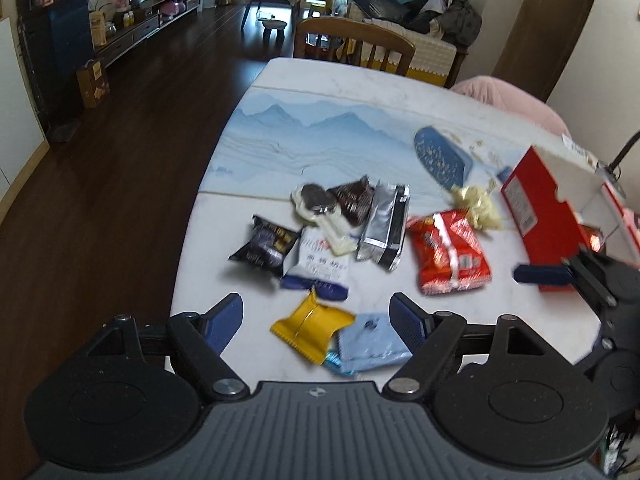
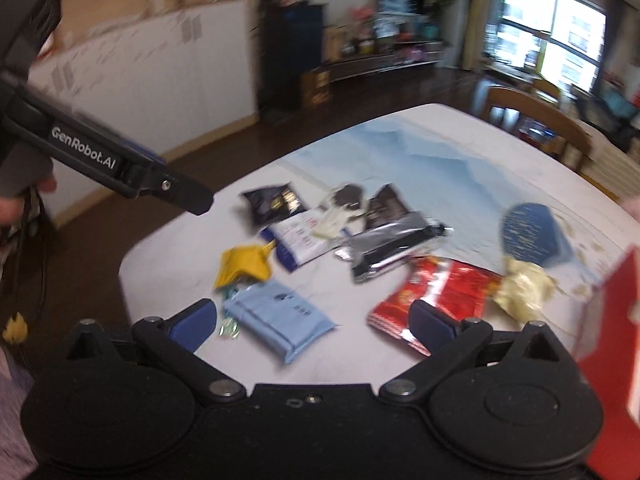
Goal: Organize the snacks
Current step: 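Move the right tool to the light blue packet and close on it, then grasp the blue-wrapped candy with the left tool while the right tool holds the blue packet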
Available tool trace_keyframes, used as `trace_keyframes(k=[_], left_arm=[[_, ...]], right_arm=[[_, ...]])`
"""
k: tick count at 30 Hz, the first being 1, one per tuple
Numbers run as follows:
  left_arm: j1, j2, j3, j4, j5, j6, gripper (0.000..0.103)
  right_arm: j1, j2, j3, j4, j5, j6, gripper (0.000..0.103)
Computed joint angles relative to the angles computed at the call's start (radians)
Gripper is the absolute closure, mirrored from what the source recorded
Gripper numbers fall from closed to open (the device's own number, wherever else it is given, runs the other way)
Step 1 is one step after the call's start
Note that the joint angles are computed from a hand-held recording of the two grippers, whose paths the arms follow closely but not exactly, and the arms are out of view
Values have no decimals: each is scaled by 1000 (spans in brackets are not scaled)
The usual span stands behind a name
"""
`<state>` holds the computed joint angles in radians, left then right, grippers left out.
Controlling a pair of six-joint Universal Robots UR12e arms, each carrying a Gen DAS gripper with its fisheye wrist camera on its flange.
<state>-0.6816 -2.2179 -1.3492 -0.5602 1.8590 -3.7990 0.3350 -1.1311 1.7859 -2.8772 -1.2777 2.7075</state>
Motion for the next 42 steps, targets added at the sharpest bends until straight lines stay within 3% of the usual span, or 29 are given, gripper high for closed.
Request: trace_keyframes(k=[12, 19, 23, 25, 33, 42], left_arm=[[-7, 11, -51, -58, -23, -132, 23], [-13, 14, -61, -69, -24, -196, 23], [-14, 9, -61, -68, -31, -220, 23], [-15, 5, -56, -72, -30, -228, 23], [-23, -29, -12, -101, -8, -247, 23], [-34, -89, 70, -154, -2, -271, 23]], right_arm=[[22, 98, -145, 289, 38, -305, 9], [17, 143, -226, 454, 57, -414, 16], [16, 149, -242, 489, 67, -466, 19], [15, 148, -241, 483, 77, -485, 31], [14, 134, -202, 391, 58, -435, 51], [-3, 94, -103, 215, 25, -316, 56]])
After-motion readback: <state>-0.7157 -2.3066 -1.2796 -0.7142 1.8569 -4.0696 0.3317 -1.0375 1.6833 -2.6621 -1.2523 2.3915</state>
